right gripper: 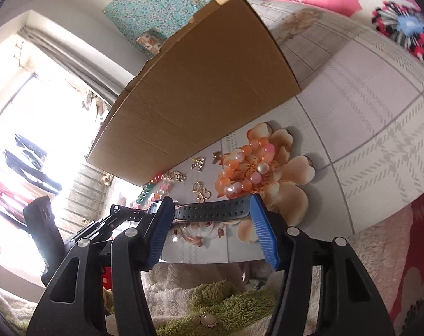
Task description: Organize jewelry
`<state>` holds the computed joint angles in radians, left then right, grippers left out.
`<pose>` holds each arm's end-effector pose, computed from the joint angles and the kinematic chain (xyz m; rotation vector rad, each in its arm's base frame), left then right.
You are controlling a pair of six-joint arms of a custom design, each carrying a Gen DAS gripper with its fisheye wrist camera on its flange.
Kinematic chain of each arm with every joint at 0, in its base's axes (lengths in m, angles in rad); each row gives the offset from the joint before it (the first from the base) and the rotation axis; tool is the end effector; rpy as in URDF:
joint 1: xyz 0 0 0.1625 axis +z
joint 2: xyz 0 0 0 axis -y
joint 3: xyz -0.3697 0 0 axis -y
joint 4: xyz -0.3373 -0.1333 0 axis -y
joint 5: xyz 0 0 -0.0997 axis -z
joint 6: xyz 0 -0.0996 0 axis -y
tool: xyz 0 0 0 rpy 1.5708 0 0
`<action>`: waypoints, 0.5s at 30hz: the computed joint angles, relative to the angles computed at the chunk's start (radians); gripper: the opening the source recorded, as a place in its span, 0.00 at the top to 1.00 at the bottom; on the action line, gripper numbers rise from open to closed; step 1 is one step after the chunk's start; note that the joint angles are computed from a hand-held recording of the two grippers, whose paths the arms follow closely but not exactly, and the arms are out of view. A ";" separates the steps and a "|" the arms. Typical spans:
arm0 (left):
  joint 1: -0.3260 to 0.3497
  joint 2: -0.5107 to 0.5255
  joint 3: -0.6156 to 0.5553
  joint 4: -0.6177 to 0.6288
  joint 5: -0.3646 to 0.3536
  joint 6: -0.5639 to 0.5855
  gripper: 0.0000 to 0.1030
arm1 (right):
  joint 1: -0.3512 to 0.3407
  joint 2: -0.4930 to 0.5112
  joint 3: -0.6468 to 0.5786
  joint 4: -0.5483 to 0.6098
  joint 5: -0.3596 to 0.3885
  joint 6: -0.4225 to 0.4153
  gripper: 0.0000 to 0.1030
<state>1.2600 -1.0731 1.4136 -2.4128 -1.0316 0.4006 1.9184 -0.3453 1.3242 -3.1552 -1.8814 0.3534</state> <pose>-0.0149 -0.6495 0.3477 0.7099 2.4227 -0.6132 0.3256 -0.5968 -0.0135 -0.1499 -2.8934 1.0045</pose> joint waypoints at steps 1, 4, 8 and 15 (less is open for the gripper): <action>0.000 0.000 0.000 0.000 0.000 0.000 0.94 | -0.011 -0.005 0.017 -0.013 0.026 0.026 0.45; 0.000 0.000 0.000 -0.001 0.002 0.002 0.94 | -0.029 -0.020 0.052 -0.044 0.066 0.072 0.45; -0.002 0.001 0.003 -0.003 0.006 0.006 0.94 | -0.007 -0.013 0.012 0.030 0.005 0.047 0.45; -0.005 0.005 0.007 -0.004 0.007 0.010 0.94 | 0.015 0.014 -0.069 0.129 -0.019 -0.014 0.43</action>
<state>1.2553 -1.0681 1.4209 -2.4171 -1.0247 0.4108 1.9329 -0.3310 1.2556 -3.0260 -1.9002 0.3394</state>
